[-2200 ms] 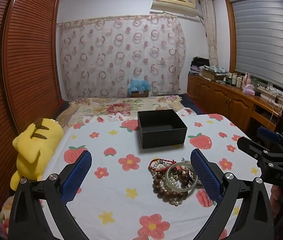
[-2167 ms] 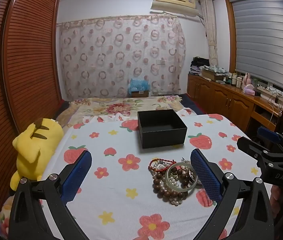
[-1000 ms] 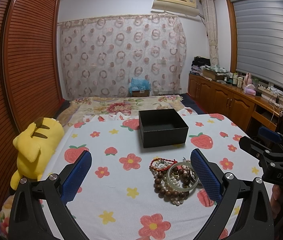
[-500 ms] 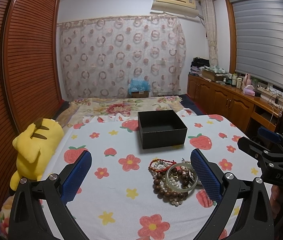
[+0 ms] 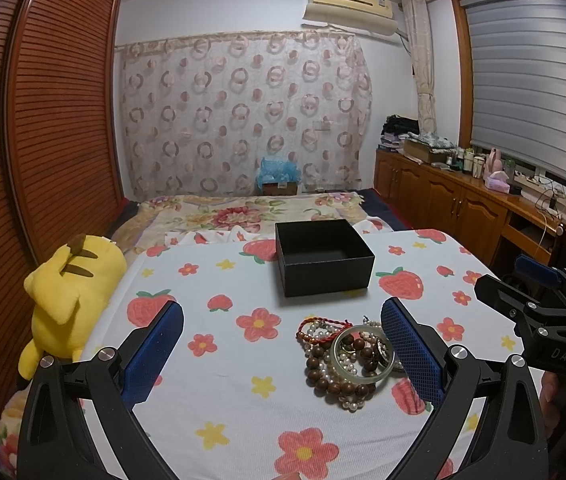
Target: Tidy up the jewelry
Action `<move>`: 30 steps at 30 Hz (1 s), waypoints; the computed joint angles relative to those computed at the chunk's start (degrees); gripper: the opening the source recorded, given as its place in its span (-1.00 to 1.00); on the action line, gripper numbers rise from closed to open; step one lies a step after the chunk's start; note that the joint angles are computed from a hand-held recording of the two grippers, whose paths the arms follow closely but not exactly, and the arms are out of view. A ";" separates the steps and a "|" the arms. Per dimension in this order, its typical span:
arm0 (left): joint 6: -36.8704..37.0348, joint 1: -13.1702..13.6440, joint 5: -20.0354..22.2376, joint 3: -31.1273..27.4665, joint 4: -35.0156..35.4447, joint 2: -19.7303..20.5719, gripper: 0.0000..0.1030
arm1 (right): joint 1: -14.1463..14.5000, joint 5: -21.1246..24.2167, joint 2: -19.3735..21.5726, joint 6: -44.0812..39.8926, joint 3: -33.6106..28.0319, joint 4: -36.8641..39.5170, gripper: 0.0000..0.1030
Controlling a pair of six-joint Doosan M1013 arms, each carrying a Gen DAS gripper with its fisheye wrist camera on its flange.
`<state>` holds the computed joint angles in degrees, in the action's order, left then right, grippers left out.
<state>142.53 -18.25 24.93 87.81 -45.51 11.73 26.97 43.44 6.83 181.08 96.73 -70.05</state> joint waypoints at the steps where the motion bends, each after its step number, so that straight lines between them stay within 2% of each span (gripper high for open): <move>1: 0.00 0.00 0.00 0.00 0.00 0.00 0.86 | 0.01 -0.04 -0.01 0.02 0.01 -0.03 0.95; 27: -0.89 -0.26 0.22 0.17 0.90 -0.15 0.86 | -0.03 -0.31 -0.01 0.00 0.07 -0.01 0.95; 30: -0.90 -0.06 0.67 -0.52 1.39 0.80 0.86 | -0.11 -0.42 -0.04 -0.52 0.13 0.34 0.95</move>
